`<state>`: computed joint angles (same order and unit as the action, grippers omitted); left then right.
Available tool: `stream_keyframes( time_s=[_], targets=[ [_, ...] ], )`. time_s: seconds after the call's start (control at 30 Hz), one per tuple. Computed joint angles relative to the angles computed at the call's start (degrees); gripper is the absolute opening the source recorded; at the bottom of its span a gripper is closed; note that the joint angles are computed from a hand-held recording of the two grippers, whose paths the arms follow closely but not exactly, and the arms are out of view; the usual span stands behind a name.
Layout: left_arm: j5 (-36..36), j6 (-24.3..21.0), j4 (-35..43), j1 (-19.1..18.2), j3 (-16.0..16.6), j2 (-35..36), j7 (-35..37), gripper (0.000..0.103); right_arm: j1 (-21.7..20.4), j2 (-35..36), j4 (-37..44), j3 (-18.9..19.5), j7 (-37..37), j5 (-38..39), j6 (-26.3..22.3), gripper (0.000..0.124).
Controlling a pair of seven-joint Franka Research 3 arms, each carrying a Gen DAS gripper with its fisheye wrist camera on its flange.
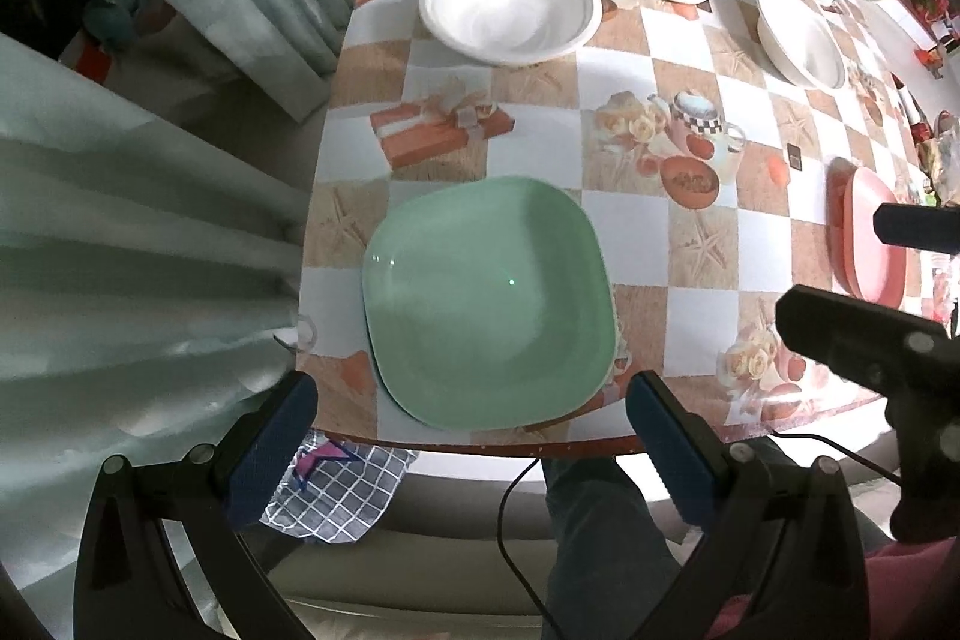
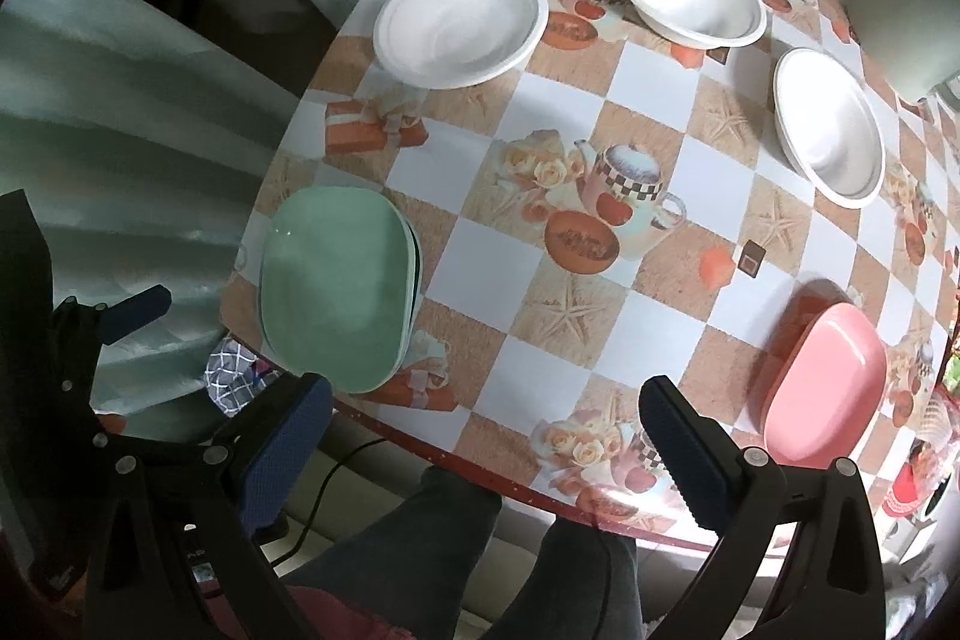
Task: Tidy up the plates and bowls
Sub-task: 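Move both grippers across the table to the pink plate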
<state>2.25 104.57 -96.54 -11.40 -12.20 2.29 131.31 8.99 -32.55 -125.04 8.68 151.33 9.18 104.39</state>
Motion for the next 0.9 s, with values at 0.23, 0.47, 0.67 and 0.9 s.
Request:
stream_keyframes(
  time_s=[0.23, 0.47, 0.67, 0.9],
  targets=[
    [0.0, 1.0, -0.4, -0.7, -0.5, -0.9, -0.5, 0.103, -0.6, -1.8, -0.7, -0.3, 0.1, -0.3, -0.3, 0.103],
    [0.3, 1.2, -1.3, -1.8, -0.9, -1.8, -0.7, 0.103, -1.4, -4.4, -2.7, -0.6, 0.2, 0.4, -1.0, 0.103],
    [0.4, 1.3, -1.7, -2.8, -1.4, -2.3, -0.6, 0.103, -2.5, -7.0, -4.3, -0.8, 0.5, 0.8, -1.8, 0.103],
    [0.7, 1.1, -2.7, -4.6, -2.3, -2.9, 0.1, 0.103, -4.3, -12.0, -7.8, -1.0, 2.5, 1.6, -3.3, 0.103]
  ],
)
